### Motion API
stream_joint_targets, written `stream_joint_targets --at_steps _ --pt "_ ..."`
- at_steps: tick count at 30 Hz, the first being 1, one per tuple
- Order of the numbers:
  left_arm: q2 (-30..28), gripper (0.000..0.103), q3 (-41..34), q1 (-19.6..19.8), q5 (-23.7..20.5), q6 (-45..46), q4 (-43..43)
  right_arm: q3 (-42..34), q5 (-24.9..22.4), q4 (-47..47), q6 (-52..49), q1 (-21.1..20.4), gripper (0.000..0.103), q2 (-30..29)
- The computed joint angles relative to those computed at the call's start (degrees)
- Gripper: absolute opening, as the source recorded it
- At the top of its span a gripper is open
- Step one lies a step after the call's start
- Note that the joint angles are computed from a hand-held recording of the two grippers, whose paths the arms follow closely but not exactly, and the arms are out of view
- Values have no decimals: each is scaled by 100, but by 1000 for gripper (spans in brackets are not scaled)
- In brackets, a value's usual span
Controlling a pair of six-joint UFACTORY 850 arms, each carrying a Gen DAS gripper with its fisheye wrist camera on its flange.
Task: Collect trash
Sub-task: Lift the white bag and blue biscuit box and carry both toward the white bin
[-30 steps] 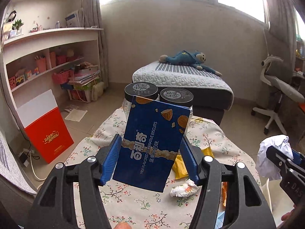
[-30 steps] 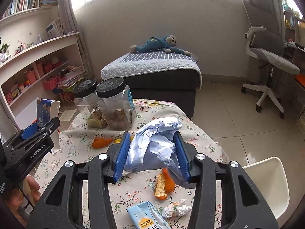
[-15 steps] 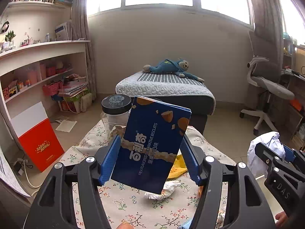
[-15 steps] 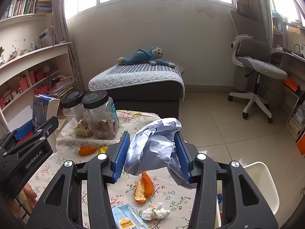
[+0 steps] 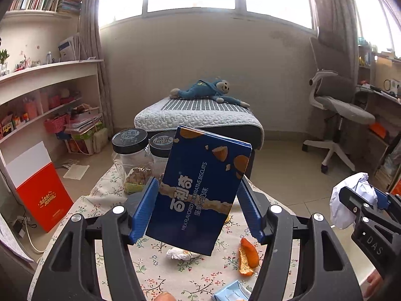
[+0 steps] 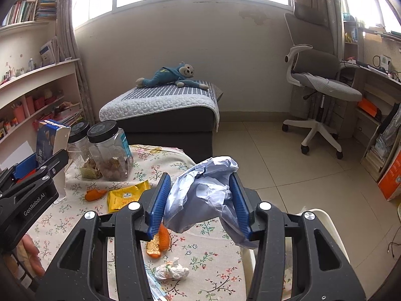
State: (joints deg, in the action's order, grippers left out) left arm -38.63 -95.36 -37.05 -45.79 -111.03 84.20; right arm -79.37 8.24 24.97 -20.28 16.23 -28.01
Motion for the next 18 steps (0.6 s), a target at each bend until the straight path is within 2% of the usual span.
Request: stream_joint_targets --at_steps 12,18 --pt "-234 63 -300 -125 111 328 -31 233 59 824 -820 -343 46 139" --pt "-317 63 -398 -179 109 407 -24 313 113 1644 -1603 -522 46 169"
